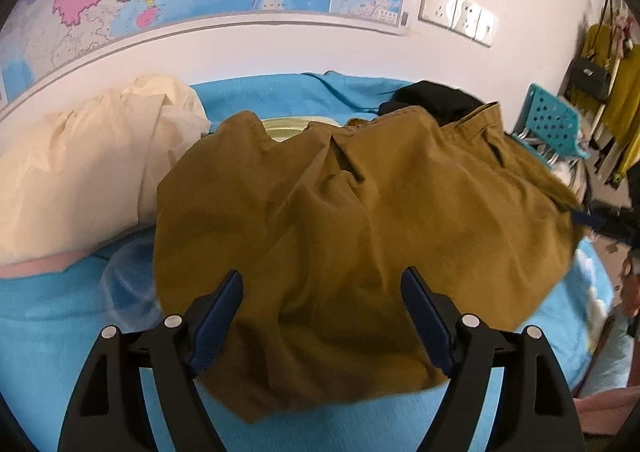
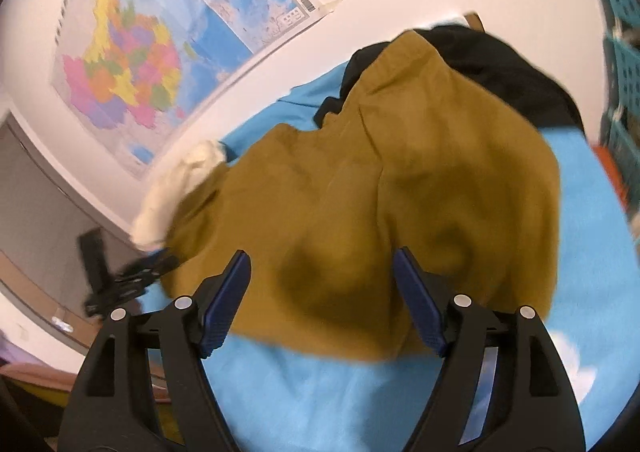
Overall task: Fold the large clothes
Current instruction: 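Release the shirt and lift both grippers away from it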
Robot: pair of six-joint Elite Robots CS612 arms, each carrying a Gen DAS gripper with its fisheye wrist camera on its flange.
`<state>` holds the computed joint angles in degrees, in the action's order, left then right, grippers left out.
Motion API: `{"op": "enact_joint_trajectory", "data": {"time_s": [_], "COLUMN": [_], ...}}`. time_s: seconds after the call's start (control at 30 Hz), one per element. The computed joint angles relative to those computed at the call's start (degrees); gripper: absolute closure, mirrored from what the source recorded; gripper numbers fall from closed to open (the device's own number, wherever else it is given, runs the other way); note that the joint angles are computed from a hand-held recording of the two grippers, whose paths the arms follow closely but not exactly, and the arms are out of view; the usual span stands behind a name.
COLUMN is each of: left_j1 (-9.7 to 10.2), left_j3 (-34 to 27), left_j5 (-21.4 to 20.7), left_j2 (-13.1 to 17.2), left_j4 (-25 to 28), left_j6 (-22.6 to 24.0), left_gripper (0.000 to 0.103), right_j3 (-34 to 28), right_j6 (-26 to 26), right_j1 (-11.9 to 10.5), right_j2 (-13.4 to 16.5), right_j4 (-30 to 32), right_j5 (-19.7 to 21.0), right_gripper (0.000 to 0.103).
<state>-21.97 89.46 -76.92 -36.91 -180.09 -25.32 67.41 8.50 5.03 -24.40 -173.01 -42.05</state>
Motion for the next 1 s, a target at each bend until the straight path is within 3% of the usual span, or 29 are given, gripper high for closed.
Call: {"op": "enact_joint_trajectory", "data": {"time_s": [0.2, 0.33, 0.6, 1.0], "left_j1": [0.15, 0.5, 0.49, 1.57], "left_j3": [5.1, 7.5, 8.3, 5.7], "left_j5": [-4.9, -10.0, -14.7, -23.2], "left_j2": [-2.0, -2.8, -2.1, 0.4], "left_j4": [-6.8, -9.9, -9.9, -8.1], "left_j6": [-1.8, -2.9, -5.8, -10.7], "left_gripper": [0.025, 0.025, 0.025, 0.025], "right_j3": [6.3, 7.0, 2.5, 1.0], "right_j6": [5.0, 8.5, 12.6, 20.9], "right_j1": [-1.7, -2.0, -0.7, 0.5], "right_j2": [-2.0, -1.6, 0.8, 2.2], "right_j4": [-1.1, -0.3, 0.7, -6.4], "right_j5": [2.8, 2.9, -1.0, -6.0], "right_gripper": [0.026, 0.025, 0.023, 0.017]}}
